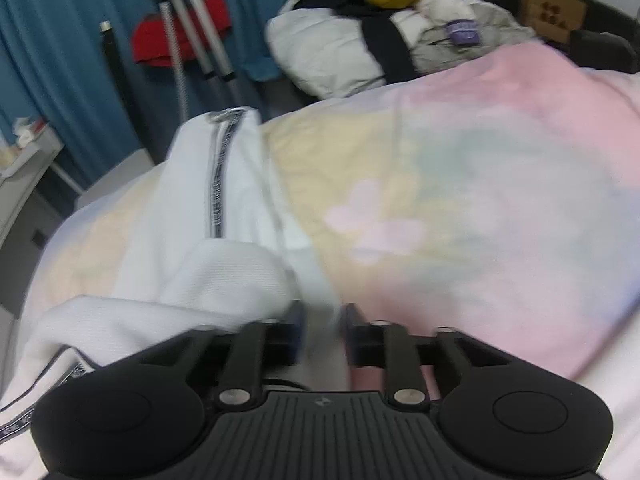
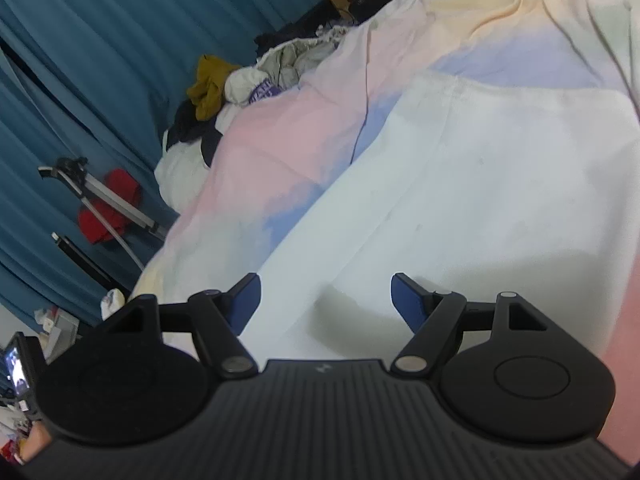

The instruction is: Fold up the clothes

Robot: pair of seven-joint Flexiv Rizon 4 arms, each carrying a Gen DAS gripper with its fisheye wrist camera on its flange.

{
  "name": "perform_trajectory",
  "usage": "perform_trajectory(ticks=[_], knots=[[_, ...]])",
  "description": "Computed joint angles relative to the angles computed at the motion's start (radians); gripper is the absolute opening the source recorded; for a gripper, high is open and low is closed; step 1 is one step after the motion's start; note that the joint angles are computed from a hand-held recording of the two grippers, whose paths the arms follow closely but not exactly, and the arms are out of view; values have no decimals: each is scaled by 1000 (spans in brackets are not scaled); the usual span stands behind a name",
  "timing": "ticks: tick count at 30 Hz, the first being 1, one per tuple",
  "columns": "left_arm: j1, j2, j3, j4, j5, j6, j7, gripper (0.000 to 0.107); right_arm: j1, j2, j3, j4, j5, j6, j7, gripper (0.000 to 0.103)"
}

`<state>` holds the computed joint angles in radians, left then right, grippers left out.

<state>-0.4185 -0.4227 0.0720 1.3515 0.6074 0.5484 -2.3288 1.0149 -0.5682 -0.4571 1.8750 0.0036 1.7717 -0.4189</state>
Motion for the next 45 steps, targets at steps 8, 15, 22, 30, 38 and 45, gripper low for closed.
perform_trajectory(ticks=[8, 15, 22, 30, 38, 45], knots=[[-45, -80, 13, -89, 41, -68, 52, 2, -49, -16, 58, -29, -32, -25, 28, 75], [-89, -3, 20, -93, 143, 127, -55, 1, -4, -10, 3, -7, -21, -3, 31, 75], [-71, 37, -33, -173, 79, 412, -16, 2, 69, -4, -88, 18, 22, 14, 21, 75], [-59, 40, -43, 45, -153, 564, 54, 44, -81, 2, 84, 3, 25, 68, 38, 75], [-84, 279, 17, 394, -50, 548, -131, 57, -617, -166, 607, -80, -524, 362, 518, 75], [-83, 519, -62, 518, 59, 192, -475, 64, -896, -355, 1144, -195, -478, 369, 379, 75]])
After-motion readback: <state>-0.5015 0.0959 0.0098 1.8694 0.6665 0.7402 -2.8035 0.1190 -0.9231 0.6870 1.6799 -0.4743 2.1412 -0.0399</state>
